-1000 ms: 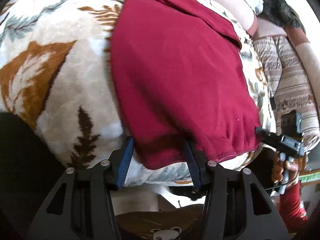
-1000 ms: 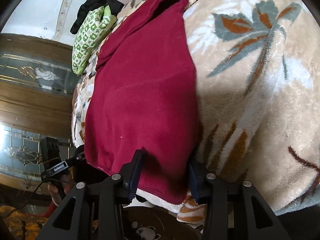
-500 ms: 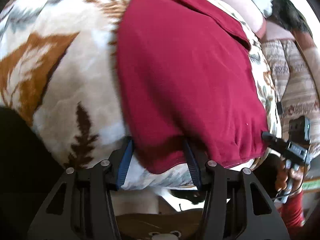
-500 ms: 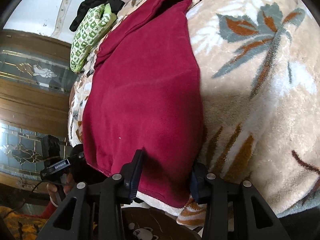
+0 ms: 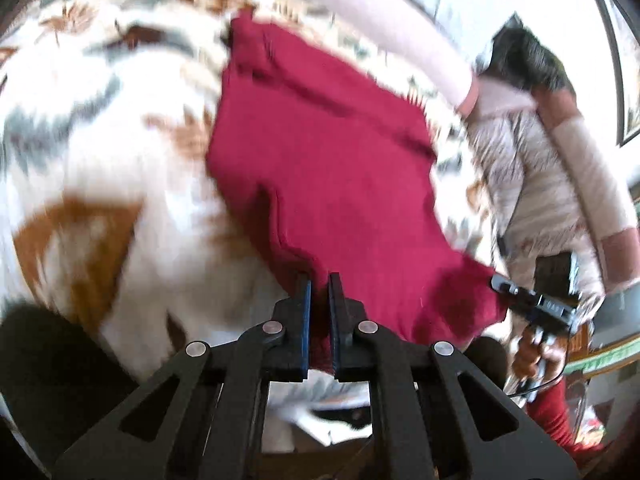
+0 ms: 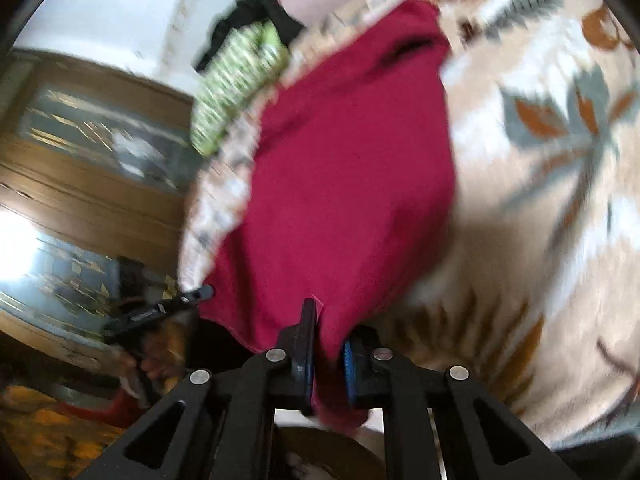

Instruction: Fold small clothes

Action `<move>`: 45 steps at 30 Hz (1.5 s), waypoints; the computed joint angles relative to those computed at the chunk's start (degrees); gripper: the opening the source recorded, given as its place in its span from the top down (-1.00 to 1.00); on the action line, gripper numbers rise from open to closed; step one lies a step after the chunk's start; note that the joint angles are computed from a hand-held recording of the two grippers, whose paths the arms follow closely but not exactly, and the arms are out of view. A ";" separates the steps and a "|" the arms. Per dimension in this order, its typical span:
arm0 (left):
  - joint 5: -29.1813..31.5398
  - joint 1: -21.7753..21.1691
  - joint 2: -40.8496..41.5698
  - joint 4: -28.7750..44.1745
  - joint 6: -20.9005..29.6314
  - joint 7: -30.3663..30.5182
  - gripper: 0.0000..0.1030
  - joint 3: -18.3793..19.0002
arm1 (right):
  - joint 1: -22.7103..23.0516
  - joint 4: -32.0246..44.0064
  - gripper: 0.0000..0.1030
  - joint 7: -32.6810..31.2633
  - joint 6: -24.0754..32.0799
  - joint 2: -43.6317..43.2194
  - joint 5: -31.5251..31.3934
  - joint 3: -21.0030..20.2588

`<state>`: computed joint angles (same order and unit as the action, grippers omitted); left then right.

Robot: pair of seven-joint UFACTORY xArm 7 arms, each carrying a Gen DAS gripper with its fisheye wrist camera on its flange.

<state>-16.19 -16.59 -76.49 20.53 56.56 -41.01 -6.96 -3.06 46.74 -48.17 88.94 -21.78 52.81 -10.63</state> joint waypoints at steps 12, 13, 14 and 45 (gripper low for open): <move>8.14 9.23 28.51 13.62 -19.42 10.54 0.88 5.08 | 4.50 18.72 0.81 -0.01 -13.19 14.73 16.36 6.00; 8.80 10.19 31.03 14.92 -20.40 10.75 0.88 4.94 | 4.84 21.14 0.81 0.53 -14.73 16.93 16.96 6.92; 9.18 10.85 33.20 15.96 -21.32 11.00 0.88 5.02 | 4.86 22.37 0.81 1.10 -15.34 17.86 17.15 7.55; 20.68 18.28 68.27 35.64 -23.96 6.87 -0.19 3.46 | 8.97 43.55 0.31 8.57 -41.39 40.48 -2.27 20.41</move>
